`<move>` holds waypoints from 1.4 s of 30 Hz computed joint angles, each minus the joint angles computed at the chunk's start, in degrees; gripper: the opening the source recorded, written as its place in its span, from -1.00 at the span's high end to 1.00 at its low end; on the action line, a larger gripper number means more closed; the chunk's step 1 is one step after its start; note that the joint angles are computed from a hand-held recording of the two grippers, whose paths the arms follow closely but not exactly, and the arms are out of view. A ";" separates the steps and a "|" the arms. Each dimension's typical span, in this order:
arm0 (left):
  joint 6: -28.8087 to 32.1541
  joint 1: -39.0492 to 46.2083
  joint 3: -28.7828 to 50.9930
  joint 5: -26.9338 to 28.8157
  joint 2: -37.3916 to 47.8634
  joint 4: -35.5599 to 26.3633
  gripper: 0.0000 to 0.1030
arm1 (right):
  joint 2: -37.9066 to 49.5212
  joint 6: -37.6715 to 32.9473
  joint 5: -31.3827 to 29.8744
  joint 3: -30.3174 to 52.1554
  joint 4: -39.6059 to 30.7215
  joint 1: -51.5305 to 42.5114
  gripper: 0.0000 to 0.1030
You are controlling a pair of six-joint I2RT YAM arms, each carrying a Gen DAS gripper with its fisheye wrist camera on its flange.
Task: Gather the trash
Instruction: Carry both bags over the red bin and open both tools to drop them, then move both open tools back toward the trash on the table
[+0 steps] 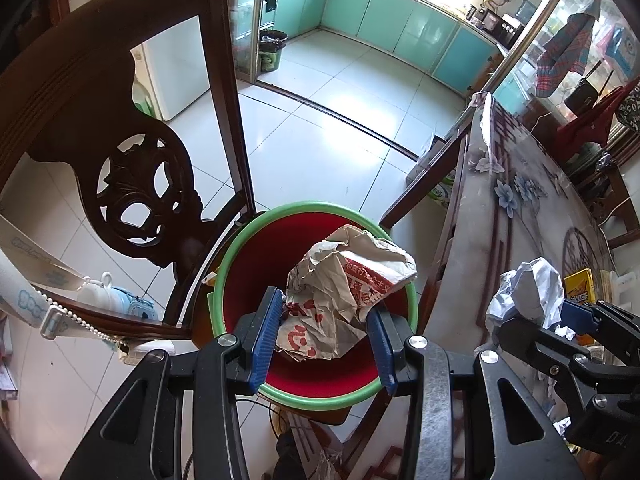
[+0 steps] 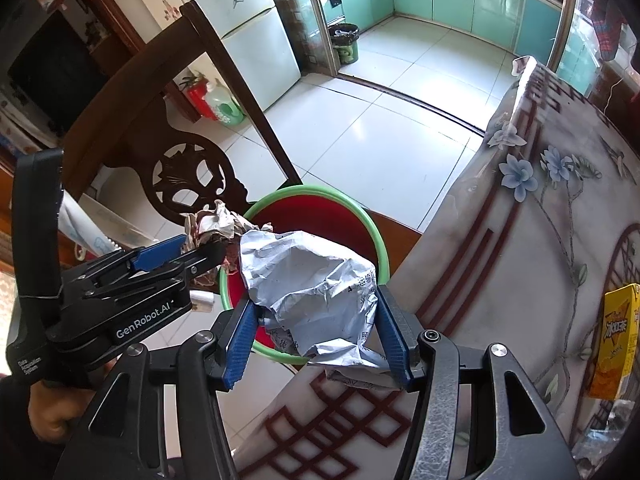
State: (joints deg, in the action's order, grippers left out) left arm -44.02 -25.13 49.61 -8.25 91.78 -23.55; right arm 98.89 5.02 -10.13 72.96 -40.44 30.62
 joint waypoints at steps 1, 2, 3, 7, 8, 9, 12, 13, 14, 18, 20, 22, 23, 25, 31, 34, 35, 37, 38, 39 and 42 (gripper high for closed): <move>0.00 0.03 0.06 -0.01 0.10 -0.02 0.23 | 0.20 0.01 -0.02 0.09 0.05 0.02 -0.06; 0.09 0.14 0.09 0.01 0.21 0.03 0.23 | 0.36 0.03 -0.01 0.21 0.04 0.05 -0.06; 0.17 0.24 0.11 0.07 0.29 0.09 0.23 | 0.52 0.06 0.01 0.30 0.04 0.06 -0.06; -0.07 0.42 0.17 0.08 0.64 0.08 0.02 | 0.90 0.33 -0.45 0.37 0.40 -0.03 -0.16; -0.47 0.56 0.21 -0.11 0.93 -0.15 -0.09 | 1.02 0.54 -0.84 0.36 0.63 -0.11 -0.24; -1.08 0.54 0.44 -0.48 1.19 -0.68 -0.18 | 1.17 0.85 -0.96 0.42 0.70 -0.13 -0.47; -1.95 0.58 0.29 -0.77 1.36 -1.03 -0.23 | -0.12 2.17 -1.09 -0.84 1.89 -0.50 -0.60; -2.08 0.32 0.55 -0.95 1.51 -1.36 -0.23 | -0.63 2.13 -1.15 -1.22 1.84 -0.74 -0.60; -2.16 0.08 0.62 -1.09 1.47 -1.52 -0.23 | -1.15 2.07 -1.00 -1.69 1.85 -0.97 -0.60; -2.57 -2.82 2.51 -1.96 1.54 -2.25 -0.23 | -4.71 1.87 -1.04 -4.57 1.77 -3.39 -0.60; -2.54 -5.09 4.63 -2.36 2.29 -2.95 -0.23 | -7.04 1.40 -1.41 -6.33 1.50 -5.50 -0.60; -2.85 -7.95 7.13 -2.73 3.34 -3.51 -0.23 | -9.49 0.42 -1.56 -8.08 1.01 -7.93 -0.60; -3.07 -9.13 8.28 -2.81 3.92 -3.74 -0.23 | -11.42 -0.52 -1.42 -9.34 0.44 -9.90 -0.60; -3.51 -12.54 11.35 -2.73 5.77 -4.05 -0.23 | -13.80 -2.51 -1.19 -10.63 -0.77 -13.22 -0.60; -2.24 -22.61 22.31 -1.33 12.90 -5.45 -0.24 | -19.15 -16.64 -0.11 -13.06 -7.36 -30.37 -0.66; -0.03 -27.71 28.26 0.33 17.05 -5.38 -0.24 | -18.00 -27.23 2.65 -12.56 -9.76 -40.47 -0.66; 0.73 -29.48 30.82 1.58 18.98 -5.22 -0.24 | -17.65 -29.58 3.43 -12.31 -10.18 -42.92 -0.66; 2.16 -32.60 36.04 4.87 23.32 -5.04 -0.25 | -16.52 -36.31 5.44 -11.42 -10.59 -49.73 -0.66; 3.23 -34.17 39.70 6.80 26.25 -5.69 -0.26 | -15.99 -39.49 5.98 -10.86 -10.73 -52.38 -0.66; 3.97 -35.61 43.84 8.22 29.30 -6.96 -0.26 | -15.18 -41.81 6.38 -10.01 -11.05 -53.93 -0.66; 5.91 -39.20 60.22 11.41 40.40 -14.40 -0.26 | -10.77 -53.01 10.09 -7.57 -11.75 -57.75 -0.66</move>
State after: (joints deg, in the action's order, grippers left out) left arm -38.11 -64.33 109.82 3.16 132.17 -37.95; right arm 88.12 -47.99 -0.05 65.40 -52.19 -27.13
